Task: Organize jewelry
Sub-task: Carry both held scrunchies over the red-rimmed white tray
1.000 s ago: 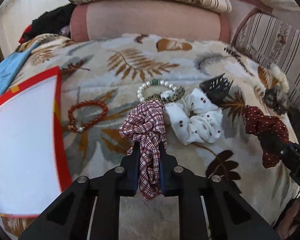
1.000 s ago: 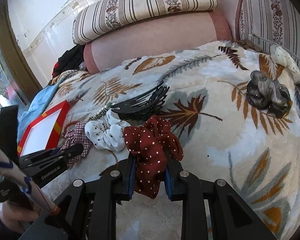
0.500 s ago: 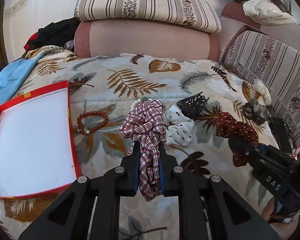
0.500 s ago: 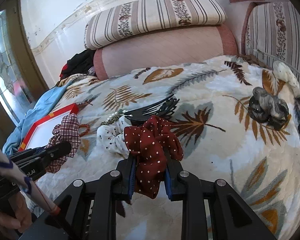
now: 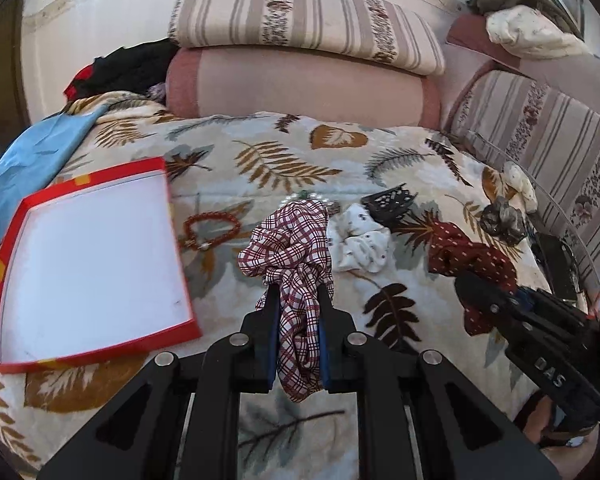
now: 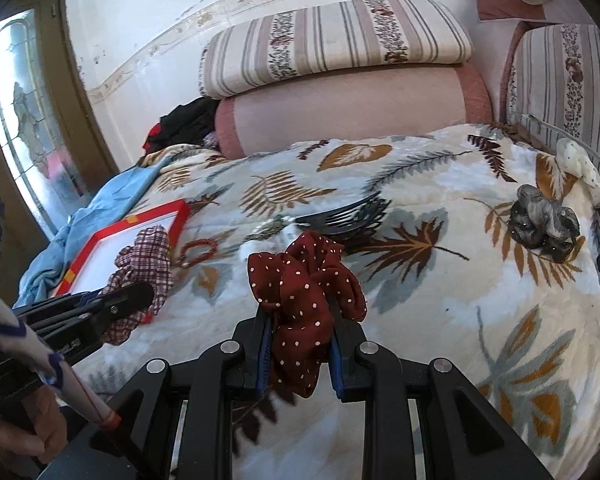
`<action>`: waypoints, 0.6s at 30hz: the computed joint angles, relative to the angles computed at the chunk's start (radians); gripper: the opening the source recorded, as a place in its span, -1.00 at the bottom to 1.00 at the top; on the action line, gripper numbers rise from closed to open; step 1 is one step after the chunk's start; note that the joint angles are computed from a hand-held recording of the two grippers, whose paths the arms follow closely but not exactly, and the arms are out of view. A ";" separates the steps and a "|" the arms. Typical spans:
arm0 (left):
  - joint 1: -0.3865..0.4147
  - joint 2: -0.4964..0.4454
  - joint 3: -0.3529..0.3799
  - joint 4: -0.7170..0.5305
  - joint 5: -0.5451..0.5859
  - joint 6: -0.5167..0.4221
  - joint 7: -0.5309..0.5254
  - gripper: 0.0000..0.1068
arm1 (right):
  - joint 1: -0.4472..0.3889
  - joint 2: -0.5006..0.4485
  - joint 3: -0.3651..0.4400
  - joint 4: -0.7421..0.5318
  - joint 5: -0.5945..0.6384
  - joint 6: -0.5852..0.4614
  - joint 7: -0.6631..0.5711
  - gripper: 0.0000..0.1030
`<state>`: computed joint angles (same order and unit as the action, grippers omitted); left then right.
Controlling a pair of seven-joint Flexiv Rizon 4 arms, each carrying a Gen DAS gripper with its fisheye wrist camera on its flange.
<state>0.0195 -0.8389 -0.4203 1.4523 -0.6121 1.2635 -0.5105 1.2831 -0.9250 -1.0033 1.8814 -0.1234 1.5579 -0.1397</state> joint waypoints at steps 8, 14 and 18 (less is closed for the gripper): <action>0.045 0.014 -0.007 0.002 -0.036 0.010 -0.016 -0.71 | -0.017 0.041 0.043 -0.044 -0.033 0.002 -0.028 -0.51; 0.067 0.006 0.003 -0.040 -0.061 0.014 -0.044 -0.71 | -0.086 0.086 0.114 -0.121 -0.091 0.006 -0.067 -0.48; 0.069 -0.014 0.035 -0.105 -0.062 0.003 -0.093 -0.70 | -0.172 0.111 0.201 -0.198 -0.142 -0.011 -0.093 -0.47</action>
<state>0.0886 -0.8527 -0.3852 1.3471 -0.6743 1.2662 -0.6033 1.1113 -0.8142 -0.8020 1.6836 -0.2649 1.5470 -0.2324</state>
